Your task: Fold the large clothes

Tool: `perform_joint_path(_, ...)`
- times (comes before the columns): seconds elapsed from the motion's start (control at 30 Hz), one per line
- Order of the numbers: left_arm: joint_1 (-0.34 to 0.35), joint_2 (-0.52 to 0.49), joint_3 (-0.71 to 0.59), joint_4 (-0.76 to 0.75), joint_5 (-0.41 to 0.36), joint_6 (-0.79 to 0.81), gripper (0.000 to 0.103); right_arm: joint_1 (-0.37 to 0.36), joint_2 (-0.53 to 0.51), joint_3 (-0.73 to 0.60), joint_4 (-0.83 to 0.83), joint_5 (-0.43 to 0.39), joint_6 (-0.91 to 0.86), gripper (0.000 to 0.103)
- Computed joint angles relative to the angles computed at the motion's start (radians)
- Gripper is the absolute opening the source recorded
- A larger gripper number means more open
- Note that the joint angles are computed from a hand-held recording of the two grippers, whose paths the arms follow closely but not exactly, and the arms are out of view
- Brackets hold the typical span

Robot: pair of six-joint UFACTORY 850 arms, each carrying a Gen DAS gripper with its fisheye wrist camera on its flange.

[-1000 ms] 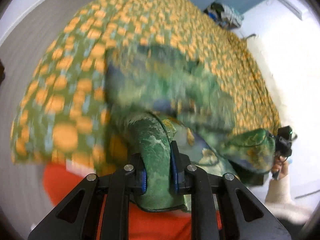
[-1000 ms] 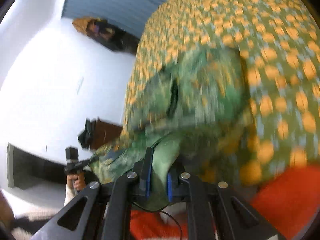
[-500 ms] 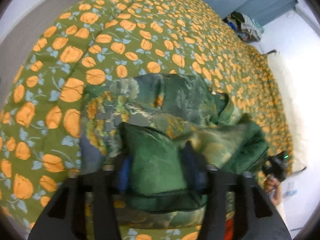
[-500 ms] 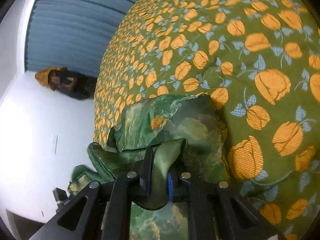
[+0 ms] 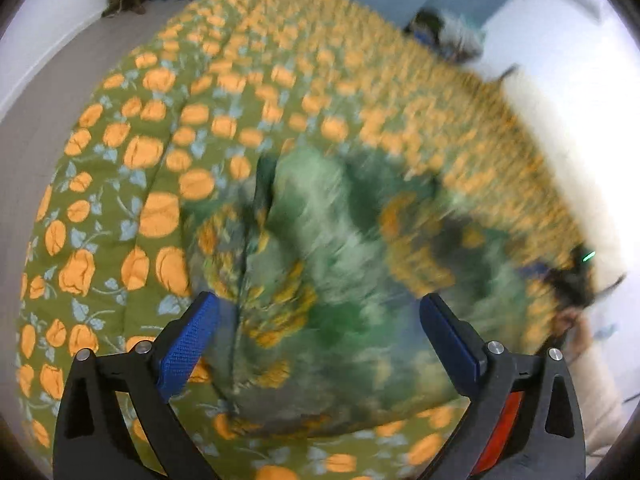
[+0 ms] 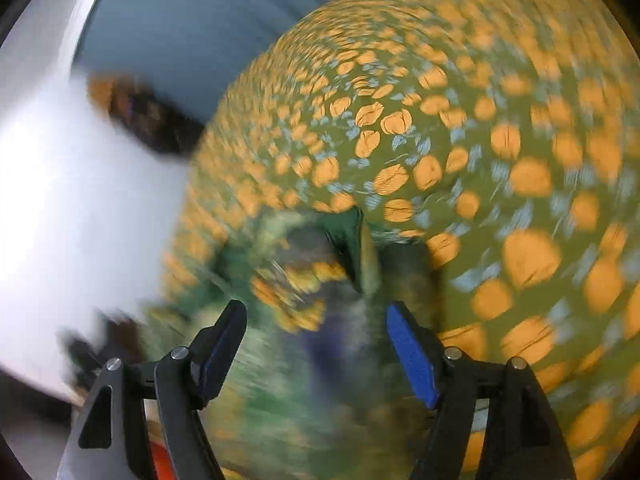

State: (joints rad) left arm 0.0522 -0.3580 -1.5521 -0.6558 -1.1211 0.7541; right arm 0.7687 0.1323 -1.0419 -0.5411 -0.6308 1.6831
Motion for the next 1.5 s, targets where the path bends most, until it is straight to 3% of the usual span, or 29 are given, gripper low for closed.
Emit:
perform_joint_path(0.1,-0.069,-0.018,0.022,0.075,0.108,-0.047,0.098,0.005,-0.087,-0.073,0.01,-0.106,-0.11,0.074)
perform_joint_path(0.17,-0.103,-0.036,0.023,0.087,0.155,-0.081,0.089,-0.004,-0.127,-0.1,-0.01,-0.121,-0.115,0.074)
perform_joint_path(0.2,-0.116,-0.038,0.024,0.105,0.173,-0.099,0.077,-0.002,-0.13,-0.102,-0.012,-0.122,-0.116,0.074)
perform_joint_path(0.23,-0.123,-0.036,0.03,0.122,0.188,-0.105,0.046,-0.003,-0.145,-0.117,-0.01,-0.117,-0.133,0.069)
perform_joint_path(0.27,-0.134,-0.026,0.042,0.164,0.22,-0.123,0.025,0.003,-0.164,-0.14,-0.015,-0.133,-0.158,0.06)
perform_joint_path(0.3,-0.135,-0.022,0.046,0.181,0.223,-0.135,0.014,0.018,-0.176,-0.162,-0.02,-0.174,-0.171,0.032)
perform_joint_path(0.33,-0.129,-0.015,0.051,0.178,0.227,-0.14,0.011,0.027,-0.194,-0.187,-0.029,-0.22,-0.183,0.018)
perform_joint_path(0.57,-0.076,0.056,0.036,0.047,0.297,-0.123,0.008,0.087,-0.216,-0.304,-0.254,-0.417,-0.09,0.014)
perform_joint_path(0.67,-0.103,0.063,0.028,0.053,0.421,-0.13,0.008,0.071,-0.243,-0.356,-0.326,-0.457,-0.089,0.014)
perform_joint_path(0.77,-0.155,0.035,0.039,0.152,0.564,-0.204,0.008,0.027,-0.295,-0.393,-0.336,-0.471,-0.109,0.014)
perform_joint_path(0.9,-0.193,-0.053,0.038,0.319,0.599,-0.386,0.01,-0.023,-0.353,-0.36,-0.259,-0.448,-0.121,0.014)
perform_joint_path(1.0,-0.201,-0.062,0.109,0.349,0.681,-0.41,0.018,-0.042,-0.378,-0.315,-0.195,-0.424,-0.132,0.014)
perform_joint_path(1.27,-0.168,-0.069,0.176,0.012,0.752,-0.149,0.026,-0.066,-0.38,-0.218,-0.19,-0.313,-0.046,0.017)
perform_joint_path(1.5,-0.146,-0.069,0.185,-0.185,0.713,0.027,0.027,-0.06,-0.375,-0.188,-0.238,-0.283,0.028,0.018)
